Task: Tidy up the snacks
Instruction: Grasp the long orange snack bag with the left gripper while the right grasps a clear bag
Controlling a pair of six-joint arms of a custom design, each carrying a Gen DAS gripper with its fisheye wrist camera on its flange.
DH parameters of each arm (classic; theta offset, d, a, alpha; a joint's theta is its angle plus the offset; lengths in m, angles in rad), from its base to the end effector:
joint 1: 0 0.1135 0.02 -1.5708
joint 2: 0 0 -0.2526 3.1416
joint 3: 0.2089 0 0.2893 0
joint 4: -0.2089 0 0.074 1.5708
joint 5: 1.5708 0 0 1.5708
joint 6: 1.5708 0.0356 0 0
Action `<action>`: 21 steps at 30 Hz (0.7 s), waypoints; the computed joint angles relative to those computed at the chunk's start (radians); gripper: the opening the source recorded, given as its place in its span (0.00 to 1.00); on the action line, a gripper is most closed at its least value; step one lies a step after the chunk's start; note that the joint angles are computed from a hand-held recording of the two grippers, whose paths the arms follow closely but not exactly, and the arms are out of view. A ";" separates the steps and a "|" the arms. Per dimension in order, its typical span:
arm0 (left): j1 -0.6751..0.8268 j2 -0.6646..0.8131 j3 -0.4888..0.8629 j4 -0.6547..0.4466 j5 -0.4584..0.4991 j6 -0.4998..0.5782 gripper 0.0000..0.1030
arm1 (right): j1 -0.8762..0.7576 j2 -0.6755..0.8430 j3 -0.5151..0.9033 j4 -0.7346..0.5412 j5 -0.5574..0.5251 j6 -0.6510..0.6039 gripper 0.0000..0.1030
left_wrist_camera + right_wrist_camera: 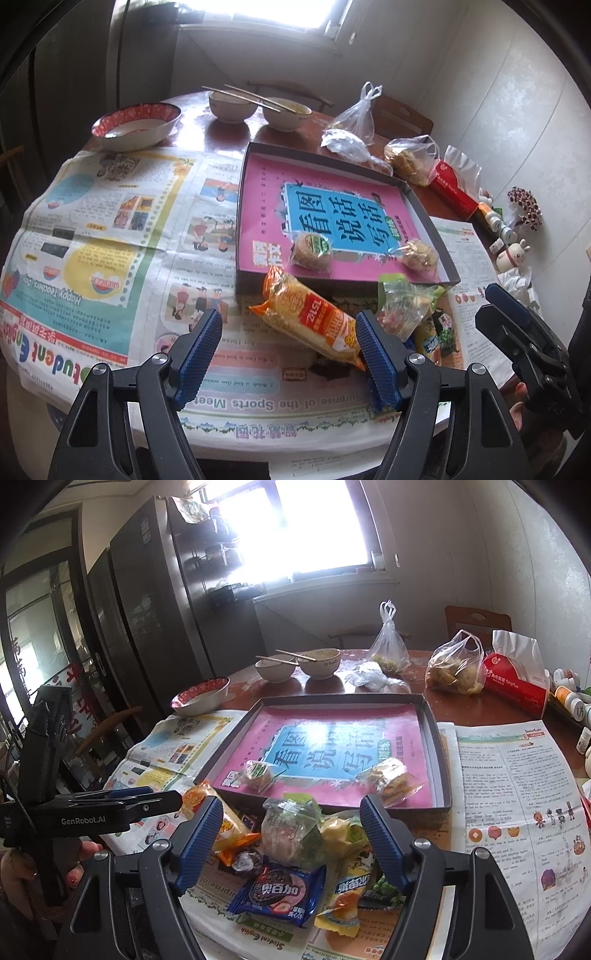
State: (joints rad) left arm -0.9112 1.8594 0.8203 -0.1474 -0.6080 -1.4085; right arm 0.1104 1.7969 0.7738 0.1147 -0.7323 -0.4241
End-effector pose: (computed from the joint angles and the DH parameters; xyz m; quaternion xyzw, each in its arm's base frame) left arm 0.2157 -0.2450 0.0464 -0.2859 0.8937 -0.0497 0.3422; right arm 0.3323 0.0608 0.0701 -0.3455 0.8209 0.2870 0.3528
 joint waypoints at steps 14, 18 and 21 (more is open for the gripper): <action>-0.008 0.042 -0.005 0.043 0.046 -0.002 0.74 | 0.036 0.041 -0.018 -0.014 0.035 -0.044 0.74; -0.001 0.050 -0.015 0.061 0.059 -0.008 0.74 | 0.044 0.067 -0.001 -0.028 0.042 -0.043 0.74; 0.008 0.058 -0.025 0.088 0.068 -0.007 0.74 | 0.047 0.091 0.016 -0.036 0.044 -0.035 0.74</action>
